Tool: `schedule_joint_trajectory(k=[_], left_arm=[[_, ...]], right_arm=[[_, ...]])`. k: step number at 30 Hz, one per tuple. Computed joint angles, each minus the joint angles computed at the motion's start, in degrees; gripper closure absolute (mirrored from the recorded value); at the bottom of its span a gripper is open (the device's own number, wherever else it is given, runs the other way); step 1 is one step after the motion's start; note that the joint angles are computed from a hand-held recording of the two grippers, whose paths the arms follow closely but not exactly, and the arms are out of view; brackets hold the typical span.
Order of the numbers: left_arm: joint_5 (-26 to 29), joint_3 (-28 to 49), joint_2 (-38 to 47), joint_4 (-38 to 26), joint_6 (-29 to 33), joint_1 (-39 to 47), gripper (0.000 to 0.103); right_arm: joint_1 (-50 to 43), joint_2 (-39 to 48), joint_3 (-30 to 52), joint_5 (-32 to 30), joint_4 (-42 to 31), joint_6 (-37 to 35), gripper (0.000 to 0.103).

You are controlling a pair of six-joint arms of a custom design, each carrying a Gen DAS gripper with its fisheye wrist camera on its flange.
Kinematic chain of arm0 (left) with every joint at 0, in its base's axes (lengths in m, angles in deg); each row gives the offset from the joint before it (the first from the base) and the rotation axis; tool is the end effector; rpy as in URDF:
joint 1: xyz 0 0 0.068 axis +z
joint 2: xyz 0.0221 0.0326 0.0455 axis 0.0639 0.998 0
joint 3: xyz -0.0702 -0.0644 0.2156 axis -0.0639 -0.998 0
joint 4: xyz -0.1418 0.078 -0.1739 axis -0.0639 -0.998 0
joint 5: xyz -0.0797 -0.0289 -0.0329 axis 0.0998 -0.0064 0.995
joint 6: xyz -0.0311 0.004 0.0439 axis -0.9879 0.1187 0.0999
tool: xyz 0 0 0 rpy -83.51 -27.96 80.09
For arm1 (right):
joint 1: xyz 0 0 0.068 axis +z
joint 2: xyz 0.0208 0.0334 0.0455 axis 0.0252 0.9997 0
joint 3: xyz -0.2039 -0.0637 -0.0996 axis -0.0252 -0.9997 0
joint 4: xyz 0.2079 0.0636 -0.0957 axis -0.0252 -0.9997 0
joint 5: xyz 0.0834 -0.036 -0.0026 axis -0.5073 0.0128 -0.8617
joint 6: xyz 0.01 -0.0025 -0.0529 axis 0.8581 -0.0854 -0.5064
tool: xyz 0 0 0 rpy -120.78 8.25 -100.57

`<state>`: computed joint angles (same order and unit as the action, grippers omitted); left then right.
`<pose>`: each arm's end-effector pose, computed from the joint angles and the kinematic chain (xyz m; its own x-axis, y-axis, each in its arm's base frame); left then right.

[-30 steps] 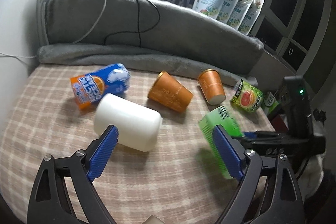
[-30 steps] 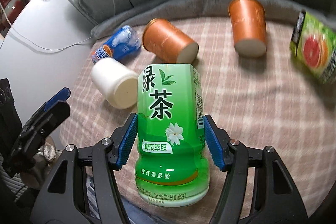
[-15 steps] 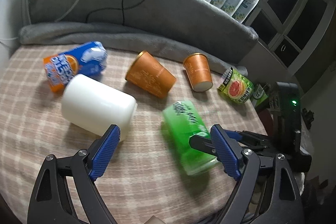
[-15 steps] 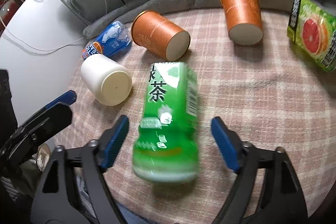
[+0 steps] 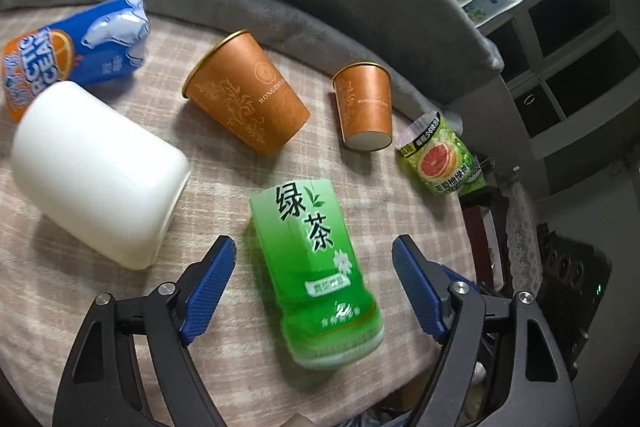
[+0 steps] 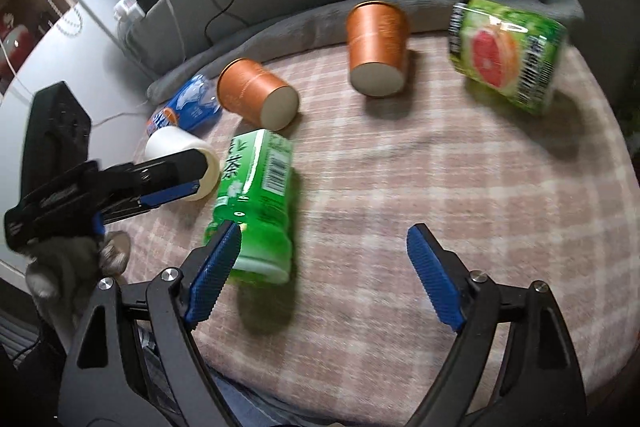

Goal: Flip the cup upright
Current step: 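Grasp the green bottle with the left tool while the right tool holds it out, then rotate the green bottle open end up with the left tool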

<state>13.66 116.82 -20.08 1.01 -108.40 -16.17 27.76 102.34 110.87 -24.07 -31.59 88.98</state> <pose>0.1699 -0.0681 0.2394 -0.8042 -0.4723 -0.3608 -0.2017 0.7879 -0.5818 0.2166 0.1210 0.1820 -0.8202 -0.2114 -0.5316 -0.4568 0.8014 0.3862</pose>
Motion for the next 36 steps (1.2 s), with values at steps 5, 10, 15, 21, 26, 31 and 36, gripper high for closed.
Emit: schedule_joint_trajectory(k=[5, 10, 15, 21, 26, 31, 36], left_arm=[[2.1, 0.0, 3.4, 2.0, -0.4, 1.5, 0.025], [4.6, -0.3, 7.1, 4.3, -0.4, 3.5, 0.028], [5.8, -0.2, 11.3, 6.9, -0.5, 3.8, 0.031], [6.3, 0.5, 13.9, 7.5, 0.7, 4.1, 0.042], [5.7, 0.7, 13.6, 7.1, 1.5, 3.9, 0.042], [0.7, 2.3, 12.8, 5.9, 1.4, -0.2, 0.043], [-6.1, 4.5, 11.1, 3.9, 1.7, -5.8, 0.044]], right_arm=[[-1.3, -0.8, -1.0, -0.4, 0.2, 0.2, 0.016], [-1.1, -0.6, -1.2, -0.6, 0.6, 0.4, 0.016], [-0.8, -0.4, -1.2, -0.1, 1.1, 0.5, 0.016], [-1.3, 0.9, -1.3, 0.2, 1.9, 0.5, 0.016], [-1.7, 1.8, -1.8, 0.0, 2.8, 1.0, 0.016], [-2.1, 1.3, -2.1, -0.3, 2.9, 1.0, 0.016], [-2.6, 0.4, -2.7, -0.4, 2.8, 1.3, 0.016]])
